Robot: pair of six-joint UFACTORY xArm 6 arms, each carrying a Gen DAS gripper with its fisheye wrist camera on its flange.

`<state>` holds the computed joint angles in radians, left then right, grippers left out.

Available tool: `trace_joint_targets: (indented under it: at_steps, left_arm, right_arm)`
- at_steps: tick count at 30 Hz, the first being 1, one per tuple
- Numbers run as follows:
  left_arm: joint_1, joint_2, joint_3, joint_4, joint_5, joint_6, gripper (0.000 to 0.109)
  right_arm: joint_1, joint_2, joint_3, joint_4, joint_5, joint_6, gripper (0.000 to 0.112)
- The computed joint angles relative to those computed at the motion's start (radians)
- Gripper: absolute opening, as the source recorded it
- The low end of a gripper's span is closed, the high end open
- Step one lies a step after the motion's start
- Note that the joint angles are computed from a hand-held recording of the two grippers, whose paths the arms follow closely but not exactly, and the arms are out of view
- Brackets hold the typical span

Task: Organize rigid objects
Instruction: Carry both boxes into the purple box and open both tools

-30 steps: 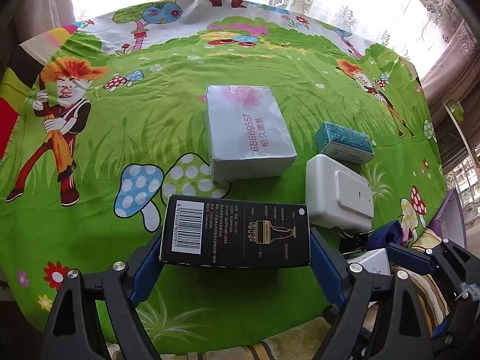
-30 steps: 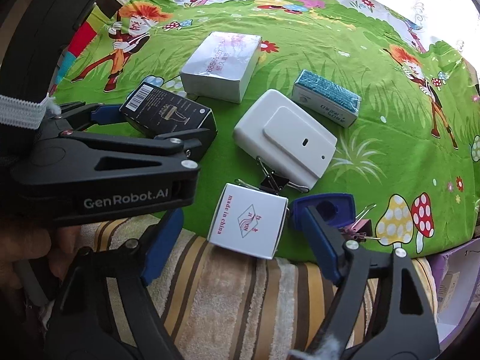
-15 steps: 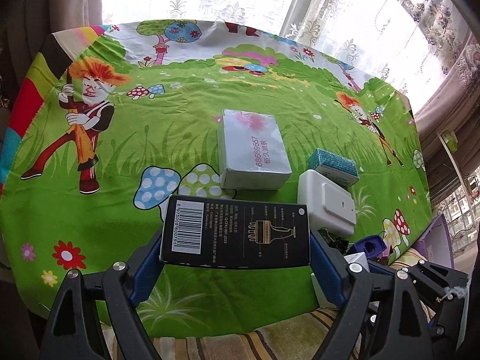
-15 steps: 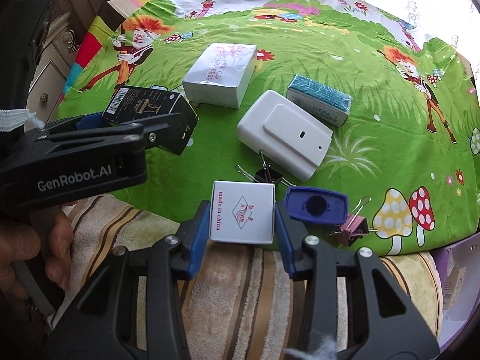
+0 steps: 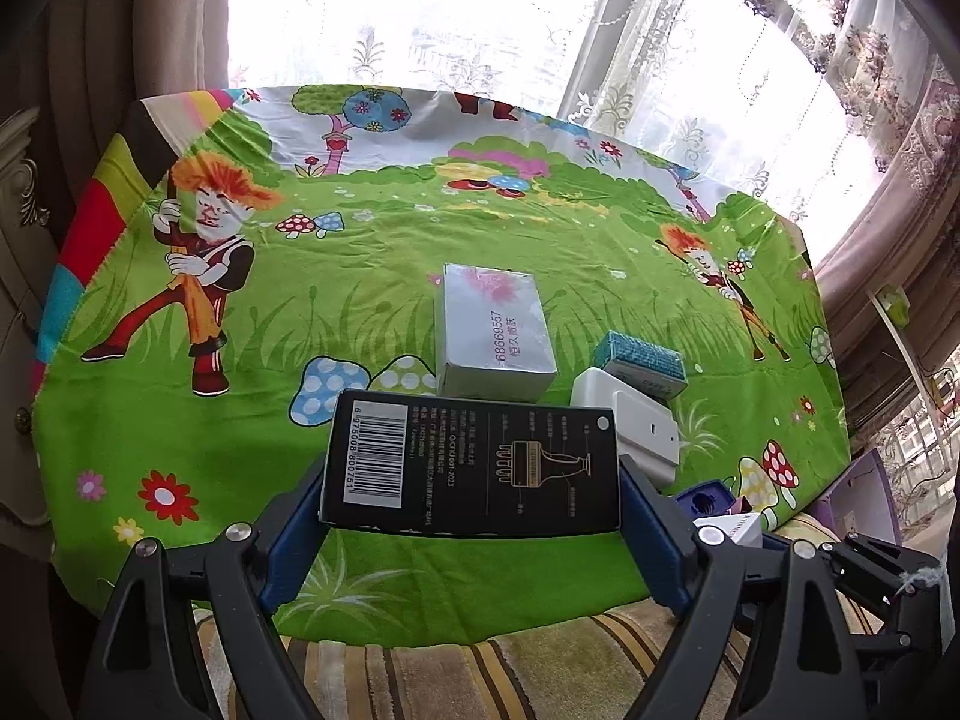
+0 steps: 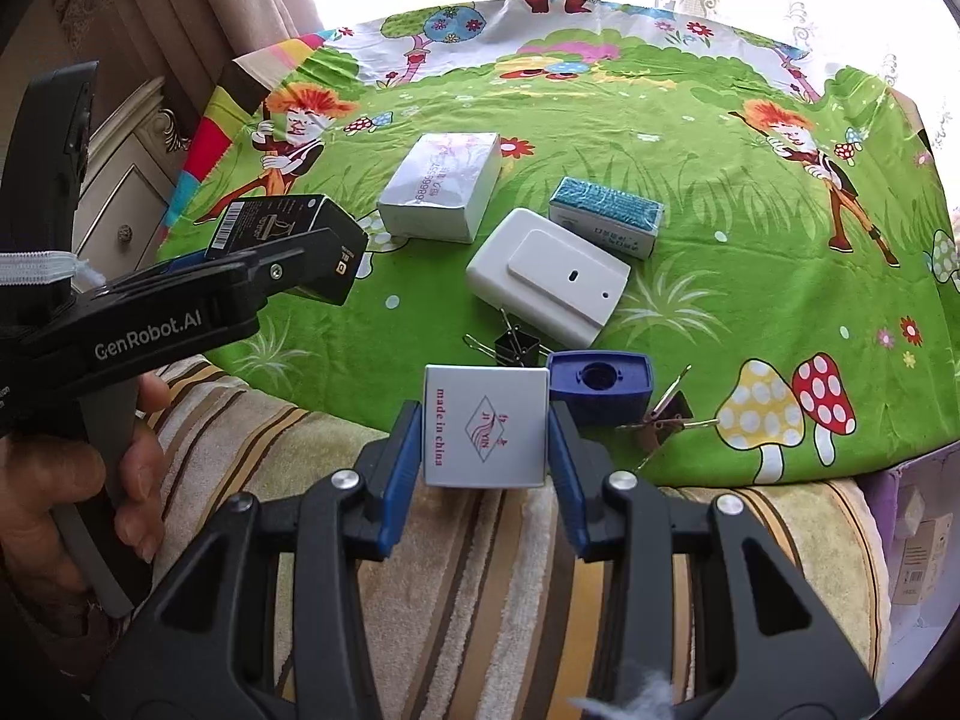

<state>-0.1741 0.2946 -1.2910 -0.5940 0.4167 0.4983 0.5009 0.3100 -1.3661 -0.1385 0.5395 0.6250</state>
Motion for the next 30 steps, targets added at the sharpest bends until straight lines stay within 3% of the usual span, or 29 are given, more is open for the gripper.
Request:
trace_joint_targets:
  at_steps: [15, 30]
  left_arm:
    - [-0.119, -0.113, 0.094, -0.088, 0.040, 0.100, 0.088]
    - [-0.316, -0.113, 0.064, 0.009, 0.130, 0.073, 0.088]
  right_arm:
    - [-0.075, -0.269, 0.316, -0.055, -0.155, 0.118, 0.045]
    - [-0.250, -0.621, 0.682, -0.231, -0.189, 0.318, 0.045]
